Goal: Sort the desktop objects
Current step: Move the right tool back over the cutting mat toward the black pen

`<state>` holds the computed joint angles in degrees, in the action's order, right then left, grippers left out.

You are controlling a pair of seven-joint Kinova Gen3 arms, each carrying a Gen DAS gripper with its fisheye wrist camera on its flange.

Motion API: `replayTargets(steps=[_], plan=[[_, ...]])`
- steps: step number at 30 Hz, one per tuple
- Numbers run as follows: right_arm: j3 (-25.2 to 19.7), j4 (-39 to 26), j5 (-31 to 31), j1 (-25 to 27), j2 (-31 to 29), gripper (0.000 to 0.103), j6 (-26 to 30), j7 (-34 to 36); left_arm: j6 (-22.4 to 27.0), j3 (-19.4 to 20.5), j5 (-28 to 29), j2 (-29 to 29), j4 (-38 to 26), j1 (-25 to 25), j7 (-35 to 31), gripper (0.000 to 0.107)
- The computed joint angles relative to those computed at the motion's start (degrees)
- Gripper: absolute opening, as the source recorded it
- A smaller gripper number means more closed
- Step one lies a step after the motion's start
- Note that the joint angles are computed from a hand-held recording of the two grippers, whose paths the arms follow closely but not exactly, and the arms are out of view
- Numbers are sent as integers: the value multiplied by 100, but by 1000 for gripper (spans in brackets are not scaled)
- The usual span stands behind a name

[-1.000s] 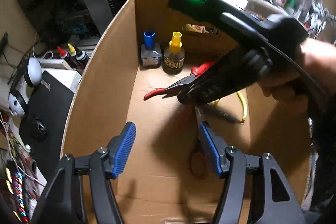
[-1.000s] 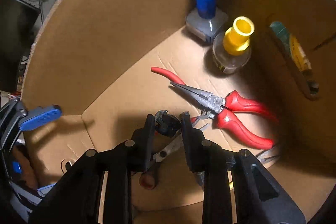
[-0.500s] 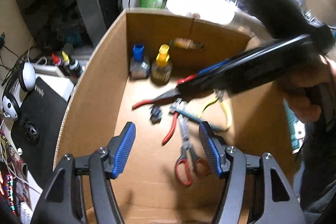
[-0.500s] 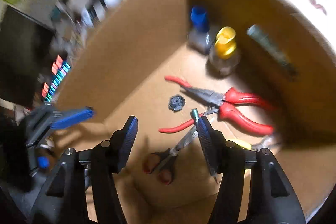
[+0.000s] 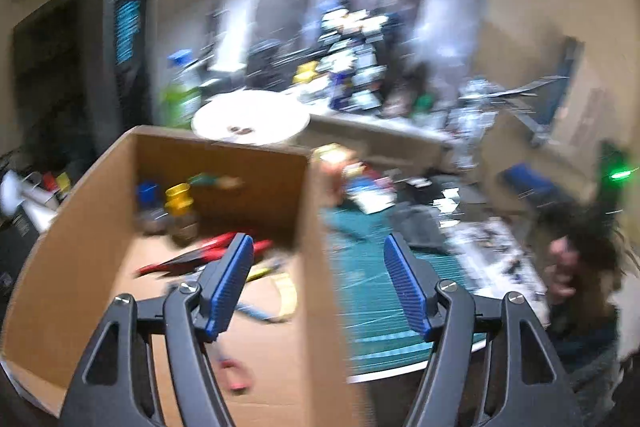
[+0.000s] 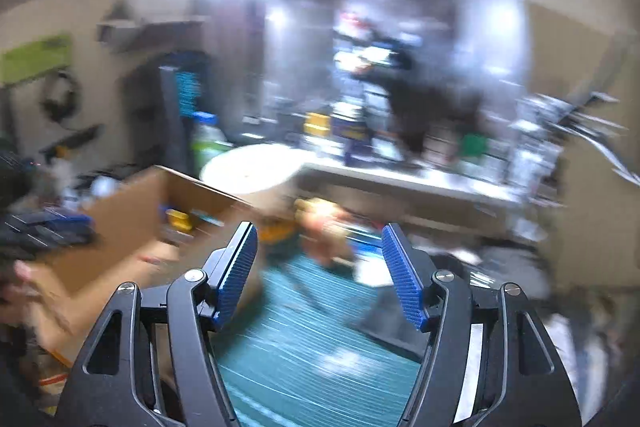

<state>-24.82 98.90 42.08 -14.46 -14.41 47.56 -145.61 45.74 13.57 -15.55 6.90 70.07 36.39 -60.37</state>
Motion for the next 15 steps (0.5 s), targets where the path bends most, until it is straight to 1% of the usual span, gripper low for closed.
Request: replayTargets(steps=[1, 2, 3, 4, 5, 7, 11, 15], plan=[[-101, 86, 59, 53, -32, 62, 184, -190, -159, 58, -202, 13, 26, 153, 69, 73], [-96, 248, 24, 127, -136, 62, 275, -295, -260, 94, -374, 51, 25, 287, 142, 77], [15, 389, -31, 97, -237, 61, 273, -311, -333, 121, -550, 126, -1, 439, 247, 77], [21, 547, -98, 138, -347, 61, 177, -324, -400, 129, -706, 215, -39, 610, 346, 77], [91, 659, -201, 141, -485, 61, 127, -244, -478, 147, -769, 315, -82, 731, 356, 77], [2, 843, -210, 247, -566, 60, 101, -274, -578, 102, -839, 554, -184, 966, 377, 77], [-203, 1051, -274, 543, -768, 59, 412, -209, -709, -194, -957, 1028, -348, 1366, 486, 77], [-6, 1312, -495, 707, -961, 59, 154, -160, -822, -626, -1147, 1498, -581, 1681, 745, 77]])
